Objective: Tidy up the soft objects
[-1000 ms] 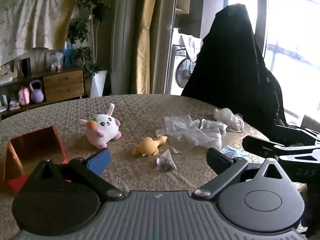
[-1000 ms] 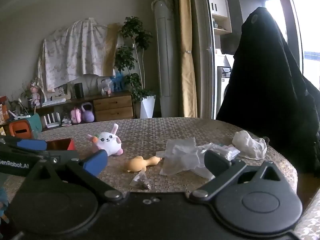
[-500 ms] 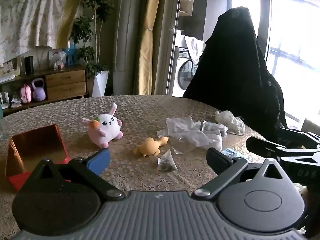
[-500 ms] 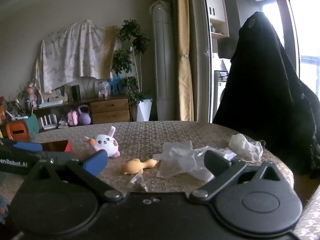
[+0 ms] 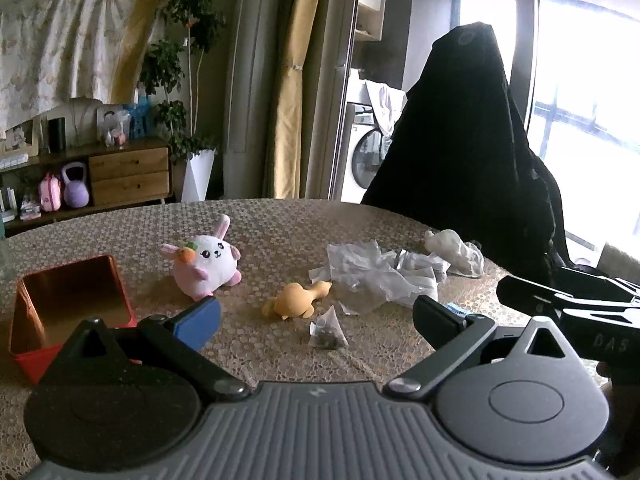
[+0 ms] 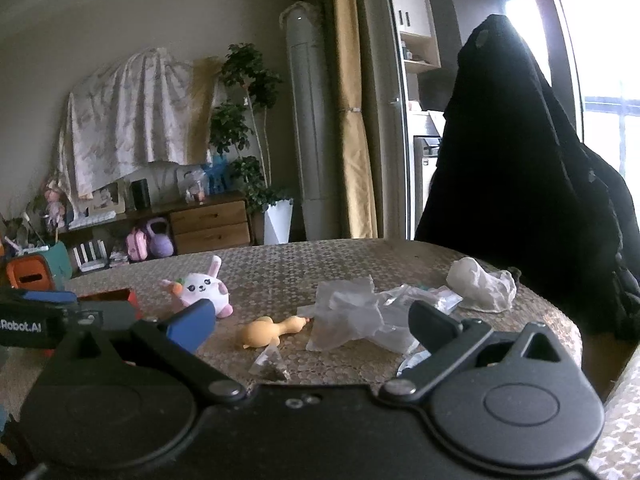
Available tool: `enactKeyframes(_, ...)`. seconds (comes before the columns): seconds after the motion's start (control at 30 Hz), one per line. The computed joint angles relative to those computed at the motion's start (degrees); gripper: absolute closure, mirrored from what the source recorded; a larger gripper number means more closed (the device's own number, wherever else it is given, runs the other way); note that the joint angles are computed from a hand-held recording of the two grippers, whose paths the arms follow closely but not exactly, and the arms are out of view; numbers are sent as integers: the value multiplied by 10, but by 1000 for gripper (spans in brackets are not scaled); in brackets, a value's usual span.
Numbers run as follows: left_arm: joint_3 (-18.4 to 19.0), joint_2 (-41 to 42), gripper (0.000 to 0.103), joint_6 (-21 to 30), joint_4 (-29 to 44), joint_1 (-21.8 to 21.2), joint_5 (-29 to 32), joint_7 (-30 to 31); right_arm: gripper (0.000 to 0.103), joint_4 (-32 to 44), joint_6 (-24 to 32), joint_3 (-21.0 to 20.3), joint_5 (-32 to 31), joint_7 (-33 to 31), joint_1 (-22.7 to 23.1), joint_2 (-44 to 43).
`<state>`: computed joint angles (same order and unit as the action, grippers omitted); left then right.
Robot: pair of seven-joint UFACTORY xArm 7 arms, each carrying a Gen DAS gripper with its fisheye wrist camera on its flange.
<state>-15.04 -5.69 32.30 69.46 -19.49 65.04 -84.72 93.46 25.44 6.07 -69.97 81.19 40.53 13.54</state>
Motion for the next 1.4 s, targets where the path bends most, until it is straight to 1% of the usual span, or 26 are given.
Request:
enactKeyframes(0.13, -2, -3, 0, -3, -3, 1, 17, -11, 0, -4, -1, -1, -16, 17, 0, -5)
enactKeyframes(0.27, -5, -5, 0, -1, -3, 0, 31, -17, 0, -2, -8, 2, -16, 14, -3, -3)
enactKeyframes(0.4, -2, -5, 0, -8, -5, 0, 37, -23, 0, -1, -25, 3, 5, -7, -8, 0)
enactKeyframes(0.47, -2, -7, 0, -13, -7, 2, 42, -27, 0, 1, -20, 0, 0, -4, -2, 0)
enactKeyframes(0.57, -3, -6, 0, -15, -7, 2, 43, -27, 0, 0, -18, -2, -4, 3, 0, -1)
enactKeyframes(0.87, -2, -4, 0, -20, -5, 3, 49, -35, 0, -1, -36, -4, 11, -11, -4, 2)
enactKeyframes(1.17, -1, -5, 0, -22, -6, 4, 52, -38, 0, -2, -43, -6, -4, -8, 0, 1)
enactKeyframes(1.4, -1, -5, 0, -24, -7, 4, 52, -38, 1, -2, -45, -6, -2, -11, -1, 2)
